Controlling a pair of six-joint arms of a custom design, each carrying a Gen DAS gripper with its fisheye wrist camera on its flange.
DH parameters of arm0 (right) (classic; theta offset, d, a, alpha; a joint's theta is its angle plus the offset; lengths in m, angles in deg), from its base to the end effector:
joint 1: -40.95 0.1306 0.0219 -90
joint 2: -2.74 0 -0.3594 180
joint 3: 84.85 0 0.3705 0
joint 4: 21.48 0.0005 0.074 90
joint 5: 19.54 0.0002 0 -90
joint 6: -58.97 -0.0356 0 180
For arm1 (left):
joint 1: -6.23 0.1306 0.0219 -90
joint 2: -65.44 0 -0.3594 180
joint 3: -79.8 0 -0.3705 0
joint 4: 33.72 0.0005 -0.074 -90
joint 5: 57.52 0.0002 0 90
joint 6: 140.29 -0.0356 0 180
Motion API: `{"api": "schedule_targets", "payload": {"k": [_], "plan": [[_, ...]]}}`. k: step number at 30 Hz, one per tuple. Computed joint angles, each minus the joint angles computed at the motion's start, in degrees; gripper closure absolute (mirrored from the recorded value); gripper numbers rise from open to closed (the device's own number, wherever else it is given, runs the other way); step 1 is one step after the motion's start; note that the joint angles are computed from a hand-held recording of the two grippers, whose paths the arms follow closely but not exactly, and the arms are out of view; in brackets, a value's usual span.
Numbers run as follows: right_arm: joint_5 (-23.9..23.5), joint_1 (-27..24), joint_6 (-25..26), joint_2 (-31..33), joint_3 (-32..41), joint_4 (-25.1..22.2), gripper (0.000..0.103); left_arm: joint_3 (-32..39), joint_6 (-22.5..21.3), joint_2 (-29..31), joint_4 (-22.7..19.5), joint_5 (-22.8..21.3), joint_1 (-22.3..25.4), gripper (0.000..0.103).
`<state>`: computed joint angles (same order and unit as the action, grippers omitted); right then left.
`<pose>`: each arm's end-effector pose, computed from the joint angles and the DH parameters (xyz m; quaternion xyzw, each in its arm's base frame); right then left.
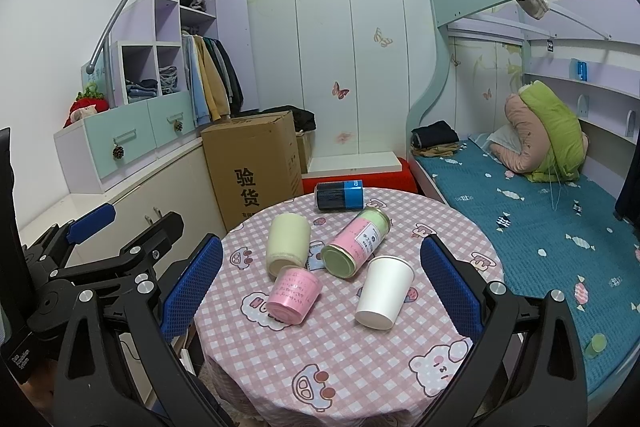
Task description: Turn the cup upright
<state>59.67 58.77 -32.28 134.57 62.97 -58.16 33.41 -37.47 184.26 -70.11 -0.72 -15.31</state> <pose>0.6832 0.2261 0.4618 -0.1709 0.8027 0.1700 0.5455 0.6114 -0.2209 0.5017 -0.0999 0.8025 0.0666 0.5844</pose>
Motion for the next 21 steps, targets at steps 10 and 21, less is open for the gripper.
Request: {"api": "schedule_targets", "payload": {"k": [10, 21], "plan": [[-0.1, 0.0, -0.1, 0.1, 0.1, -0.1, 0.007, 0.1, -0.1, 0.0, -0.1, 0.0, 0.0, 0.005], [-0.2, -0.1, -0.2, 0.2, 0.4, -0.3, 0.007, 0.3, -0.1, 0.1, -0.2, -0.1, -0.1, 0.005]]}}
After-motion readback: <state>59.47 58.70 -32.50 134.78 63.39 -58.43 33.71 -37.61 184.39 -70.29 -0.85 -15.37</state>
